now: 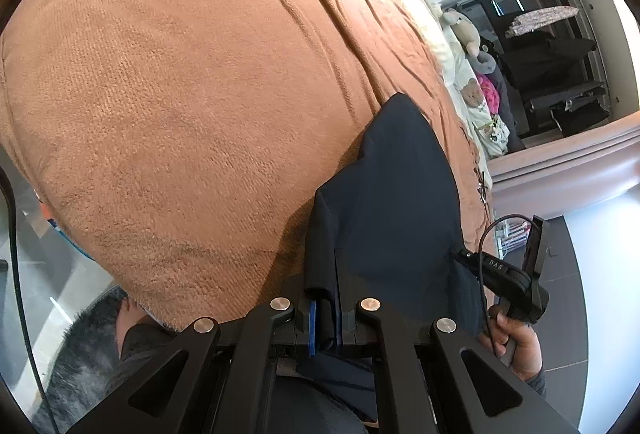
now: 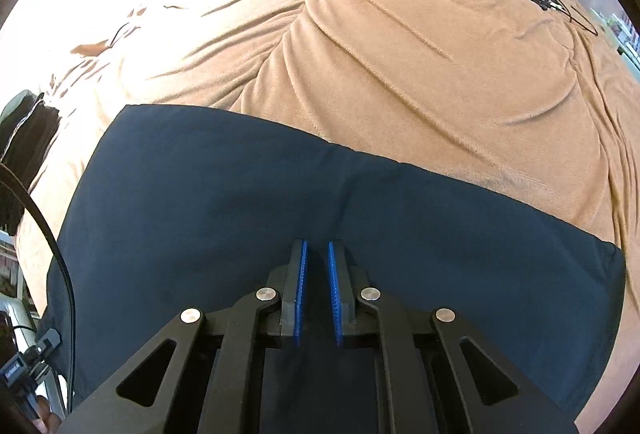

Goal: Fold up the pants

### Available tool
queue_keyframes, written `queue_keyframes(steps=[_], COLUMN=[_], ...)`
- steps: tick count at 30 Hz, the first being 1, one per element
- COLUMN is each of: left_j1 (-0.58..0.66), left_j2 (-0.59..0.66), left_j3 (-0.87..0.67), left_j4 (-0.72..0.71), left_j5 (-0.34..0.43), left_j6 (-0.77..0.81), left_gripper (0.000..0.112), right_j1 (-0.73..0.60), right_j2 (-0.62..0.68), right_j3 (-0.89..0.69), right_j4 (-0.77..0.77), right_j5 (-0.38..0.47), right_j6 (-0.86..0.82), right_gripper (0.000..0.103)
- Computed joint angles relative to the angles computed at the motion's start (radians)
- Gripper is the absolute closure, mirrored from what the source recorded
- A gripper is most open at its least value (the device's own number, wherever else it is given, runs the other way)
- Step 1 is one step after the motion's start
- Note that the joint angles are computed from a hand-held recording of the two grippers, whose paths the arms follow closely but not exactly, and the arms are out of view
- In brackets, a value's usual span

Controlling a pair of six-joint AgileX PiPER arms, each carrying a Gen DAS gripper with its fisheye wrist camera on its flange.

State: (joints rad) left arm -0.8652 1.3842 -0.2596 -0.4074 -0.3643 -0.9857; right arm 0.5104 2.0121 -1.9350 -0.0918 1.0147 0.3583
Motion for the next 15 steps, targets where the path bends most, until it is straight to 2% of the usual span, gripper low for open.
queue_keyframes(steps=[4, 15], left_j1=[-0.02, -0.053], left_j2=[-0.007, -0.022], left_j3=[-0.001, 0.004], left_j4=[-0.069, -0.16], left_j5=[0.002, -0.018], left_j6=[0.059, 0.148], left_gripper=[0.106, 0.106], right_j1=[0.026, 0.032], right_j2=[-0.055, -0.21], right_j3=[0.122, 0.386], right_j4=[0.015, 0.134], right_j5=[-0.069, -0.172], right_j6=[0.008, -0.097], right_gripper=[0.095, 0.095])
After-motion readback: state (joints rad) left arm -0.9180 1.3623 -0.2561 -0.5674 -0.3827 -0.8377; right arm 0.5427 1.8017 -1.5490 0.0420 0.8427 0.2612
